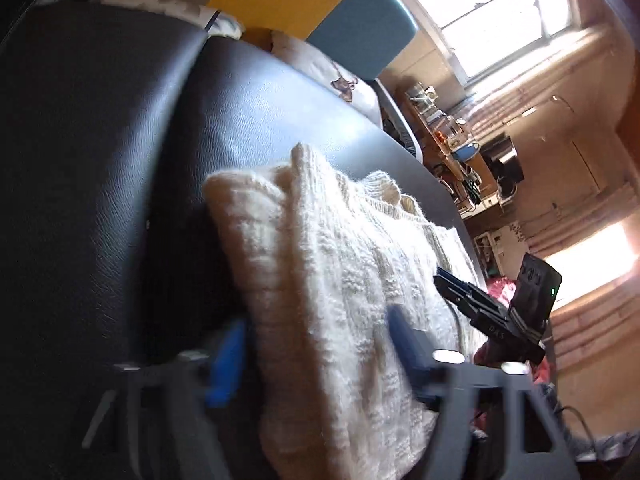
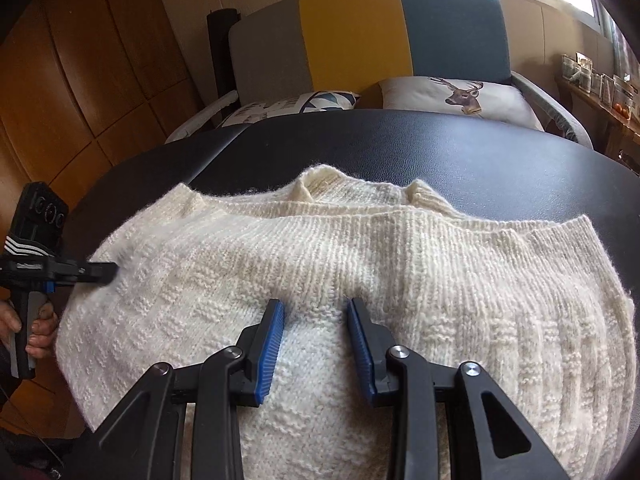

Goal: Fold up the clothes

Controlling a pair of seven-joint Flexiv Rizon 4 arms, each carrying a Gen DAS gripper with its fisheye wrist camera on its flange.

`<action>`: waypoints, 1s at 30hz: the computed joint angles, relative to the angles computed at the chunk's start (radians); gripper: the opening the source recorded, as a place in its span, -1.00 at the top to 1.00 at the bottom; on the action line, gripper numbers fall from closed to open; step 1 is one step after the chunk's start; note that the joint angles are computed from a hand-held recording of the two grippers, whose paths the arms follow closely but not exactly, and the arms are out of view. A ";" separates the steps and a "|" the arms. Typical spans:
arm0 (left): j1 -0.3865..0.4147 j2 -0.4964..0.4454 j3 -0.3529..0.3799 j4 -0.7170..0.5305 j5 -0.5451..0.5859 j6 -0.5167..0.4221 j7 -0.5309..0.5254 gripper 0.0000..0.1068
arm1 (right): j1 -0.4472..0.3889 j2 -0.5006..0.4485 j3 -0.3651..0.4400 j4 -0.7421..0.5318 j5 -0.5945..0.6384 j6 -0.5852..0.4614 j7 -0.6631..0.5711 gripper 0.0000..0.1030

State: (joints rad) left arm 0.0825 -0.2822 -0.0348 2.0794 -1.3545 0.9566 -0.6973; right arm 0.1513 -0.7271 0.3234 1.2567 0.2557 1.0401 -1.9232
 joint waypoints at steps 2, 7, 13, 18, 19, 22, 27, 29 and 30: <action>-0.007 0.001 -0.010 0.013 -0.063 0.011 0.011 0.59 | -0.009 -0.001 0.010 -0.003 0.011 -0.005 -0.009 0.35; -0.023 -0.014 -0.004 -0.001 -0.062 0.041 -0.092 0.63 | -0.044 0.006 0.036 -0.044 0.045 -0.116 -0.033 0.35; 0.001 -0.057 0.003 -0.068 0.094 0.034 -0.255 0.64 | -0.118 0.080 0.003 -0.055 0.097 -0.228 -0.137 0.34; 0.036 -0.079 0.006 -0.121 0.246 0.045 -0.368 0.64 | -0.144 0.098 -0.058 -0.081 0.050 -0.381 -0.243 0.34; 0.044 -0.082 0.006 -0.129 0.271 0.042 -0.389 0.64 | -0.145 0.100 -0.063 -0.081 0.040 -0.403 -0.280 0.34; 0.065 -0.085 -0.001 -0.142 0.317 0.031 -0.434 0.63 | -0.117 0.093 -0.097 -0.071 -0.008 -0.432 -0.330 0.34; 0.073 -0.075 -0.019 -0.128 0.306 0.071 -0.453 0.57 | -0.105 0.053 -0.117 -0.092 -0.032 -0.484 -0.326 0.30; 0.065 -0.069 -0.024 -0.120 0.294 0.103 -0.455 0.57 | -0.112 0.043 -0.118 -0.120 -0.012 -0.532 -0.278 0.29; 0.061 -0.065 -0.024 -0.119 0.301 0.111 -0.459 0.57 | -0.116 0.037 -0.119 -0.134 -0.002 -0.555 -0.255 0.29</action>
State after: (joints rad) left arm 0.1439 -0.3475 -0.0589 1.9600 -1.0535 1.0678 -1.1562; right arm 0.0348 -0.6896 0.2043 1.1230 0.2536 0.4846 -2.1779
